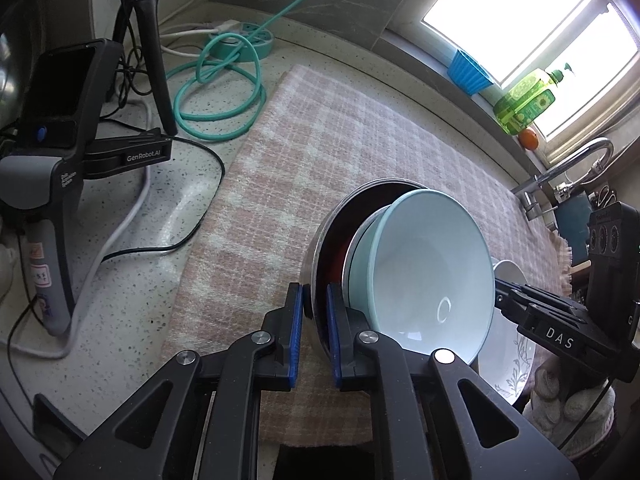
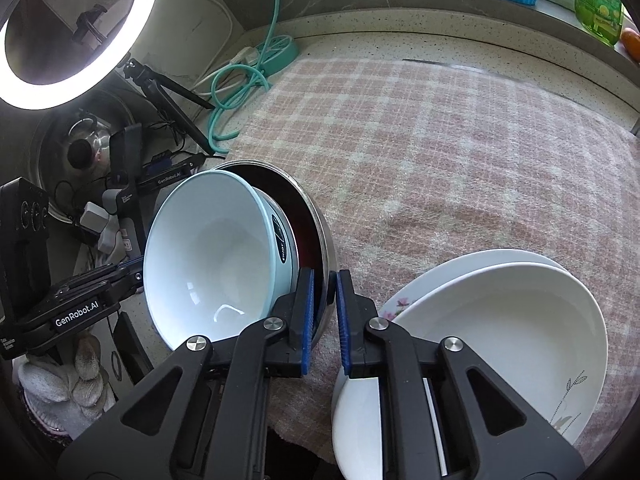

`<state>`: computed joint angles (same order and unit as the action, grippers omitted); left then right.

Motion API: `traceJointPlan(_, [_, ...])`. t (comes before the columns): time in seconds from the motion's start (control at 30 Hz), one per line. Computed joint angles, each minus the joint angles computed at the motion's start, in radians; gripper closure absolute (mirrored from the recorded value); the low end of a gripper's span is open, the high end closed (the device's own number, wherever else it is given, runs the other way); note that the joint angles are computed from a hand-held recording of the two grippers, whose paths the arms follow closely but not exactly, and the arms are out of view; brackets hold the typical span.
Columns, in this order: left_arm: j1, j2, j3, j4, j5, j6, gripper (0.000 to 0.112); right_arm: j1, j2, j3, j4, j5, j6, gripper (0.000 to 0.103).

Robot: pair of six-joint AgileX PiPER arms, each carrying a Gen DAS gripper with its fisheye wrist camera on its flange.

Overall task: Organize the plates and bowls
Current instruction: 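Lift the nested bowls and carry them onto the white plate stack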

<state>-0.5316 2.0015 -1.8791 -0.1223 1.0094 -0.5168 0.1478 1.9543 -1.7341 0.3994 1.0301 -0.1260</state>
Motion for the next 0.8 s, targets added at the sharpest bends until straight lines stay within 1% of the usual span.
traceJointPlan(0.27, [-0.026,0.004,-0.088,0.036,0.039,-0.021,0.103,-0.040,-0.058,0.022,0.030,0.009,-0.004,0.092])
traceJointPlan(0.5, [-0.070,0.050,-0.245,0.054,0.105,-0.024,0.103,-0.111,-0.143,0.050,0.053,0.041,-0.030,0.092])
traceJointPlan(0.63, [-0.096,0.087,-0.330,0.036,0.133,-0.017,0.103,-0.164,-0.195,0.081,0.057,0.056,-0.051,0.092])
traceJointPlan(0.8, [-0.143,0.161,-0.470,0.026,0.193,-0.014,0.103,-0.243,-0.253,0.141,0.062,0.081,-0.080,0.092])
